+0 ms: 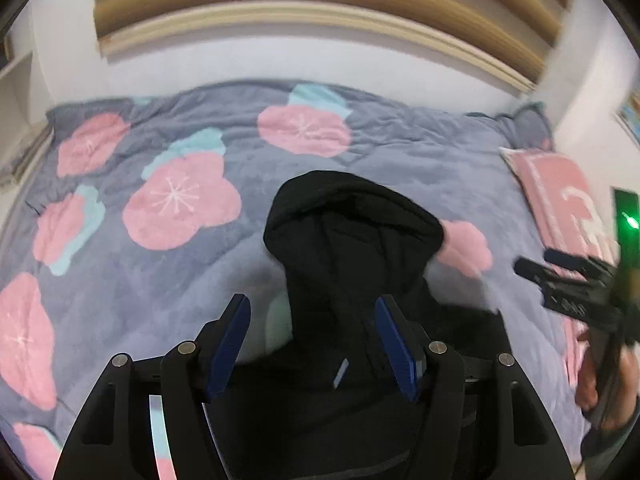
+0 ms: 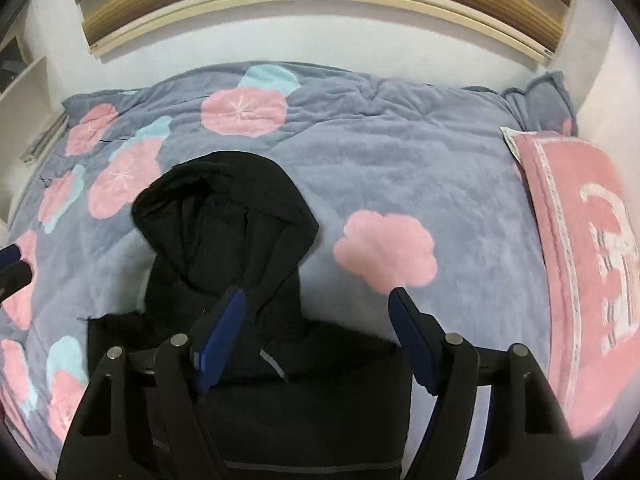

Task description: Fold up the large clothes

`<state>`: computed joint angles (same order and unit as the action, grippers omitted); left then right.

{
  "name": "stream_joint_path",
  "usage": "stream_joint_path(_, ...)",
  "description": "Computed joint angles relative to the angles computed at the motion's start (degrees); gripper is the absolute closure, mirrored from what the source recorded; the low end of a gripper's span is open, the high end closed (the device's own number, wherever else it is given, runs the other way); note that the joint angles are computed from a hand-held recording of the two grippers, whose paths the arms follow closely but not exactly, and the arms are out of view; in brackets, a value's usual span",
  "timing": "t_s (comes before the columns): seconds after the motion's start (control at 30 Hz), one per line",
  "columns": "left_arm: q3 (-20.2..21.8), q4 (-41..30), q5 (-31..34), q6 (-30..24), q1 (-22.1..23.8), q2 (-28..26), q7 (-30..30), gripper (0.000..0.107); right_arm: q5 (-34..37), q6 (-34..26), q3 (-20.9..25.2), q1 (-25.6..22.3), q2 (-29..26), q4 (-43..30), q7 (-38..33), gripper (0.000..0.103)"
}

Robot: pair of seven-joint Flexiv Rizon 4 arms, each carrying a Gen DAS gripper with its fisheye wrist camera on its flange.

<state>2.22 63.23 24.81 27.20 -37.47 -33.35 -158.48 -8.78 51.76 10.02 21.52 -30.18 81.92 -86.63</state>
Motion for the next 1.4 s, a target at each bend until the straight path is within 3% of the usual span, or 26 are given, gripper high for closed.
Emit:
stream_joint_path(0.2,0.24,2.02,-4.69,9.68,6.35,-6.41,0.75,0.041,3.73,-6.17,1.56,0.03,-12.09,-13.47,-3.42,0.026)
stream_joint_path(0.47,1.72,3.62,-12.20,22.66,10.36,-14.32,1.17,0.041,6.29,-14.21,1.26,1.85,-27.89,-32.96,-4.02,0.029)
stream_joint_path(0.5,2.68,3.19,-12.30,22.61,9.94,-14.88,0.88,0.061,7.22,-15.69,1.84,1.78,-29.59,-35.72,-4.49,0.038)
stream_joint_path(0.53,3.49,3.11,-12.29,22.96,9.72,-15.43,0.48,0.088,8.19,-17.40,2.41,1.77,-31.27,-38.58,-5.15,0.047)
stream_joint_path(0.57,4.07,3.69,-12.48,23.16,9.66,-15.39,0.01,0.101,8.30,-17.32,1.90,2.26,-32.29,-39.88,-5.23,0.073)
stream_joint_path(0.6,4.89,6.00,-12.09,26.61,9.46,-14.53,-1.92,0.101,6.41,-14.90,-0.47,3.35,-32.38,-39.32,-3.24,0.090)
stream_joint_path(0.67,5.81,12.51,-11.42,36.66,9.39,-11.71,-5.22,0.101,10.36,-7.67,0.39,1.44,-30.70,-36.94,-1.81,0.091)
stream_joint_path(0.73,8.09,15.28,-9.45,40.52,7.19,-9.17,-5.44,0.101,14.68,-5.49,4.13,-1.48,-29.23,-35.95,-3.77,0.091)
stream_joint_path(0.8,8.99,16.97,-8.49,42.91,5.82,-7.27,-5.20,0.101,14.48,-2.97,3.68,-1.46,-26.66,-32.14,-6.62,0.091)
stream_joint_path(0.87,9.49,19.58,-7.95,48.81,5.14,-6.20,-5.71,0.101,15.25,-0.60,4.81,-2.30,-23.59,-27.43,-9.81,0.092)
stream_joint_path(0.93,9.53,21.11,-9.50,49.27,4.98,-6.24,-4.98,0.101,15.30,2.58,4.50,-2.60,-21.75,-23.56,-11.33,0.092)
stream_joint_path(1.0,6.88,23.81,-13.85,48.82,7.51,-7.51,-3.97,0.101,14.05,2.06,3.57,-2.38,-22.22,-22.74,-10.96,0.092)
stream_joint_path(1.07,5.43,23.16,-17.48,44.01,8.71,-10.04,-1.80,0.101,13.31,-3.82,3.80,-2.55,-25.59,-26.47,-10.13,0.092)
stream_joint_path(1.17,4.60,18.07,-18.41,37.02,8.82,-14.46,3.54,0.095,10.07,-6.73,1.04,-0.31,-29.79,-29.62,-9.21,0.092)
stream_joint_path(1.23,3.40,20.00,-19.62,40.90,10.10,-14.45,3.99,0.094,11.03,-8.30,1.96,-0.92,-31.45,-31.78,-8.44,0.092)
stream_joint_path(1.33,-0.38,26.01,-23.48,49.74,13.36,-13.00,6.05,0.087,12.36,-11.33,2.75,-1.91,-32.35,-34.12,-8.11,0.080)
stream_joint_path(1.4,1.07,27.91,-23.96,49.53,11.82,-10.86,7.03,0.068,11.86,-10.76,2.10,-1.95,-30.71,-32.32,-9.93,0.061)
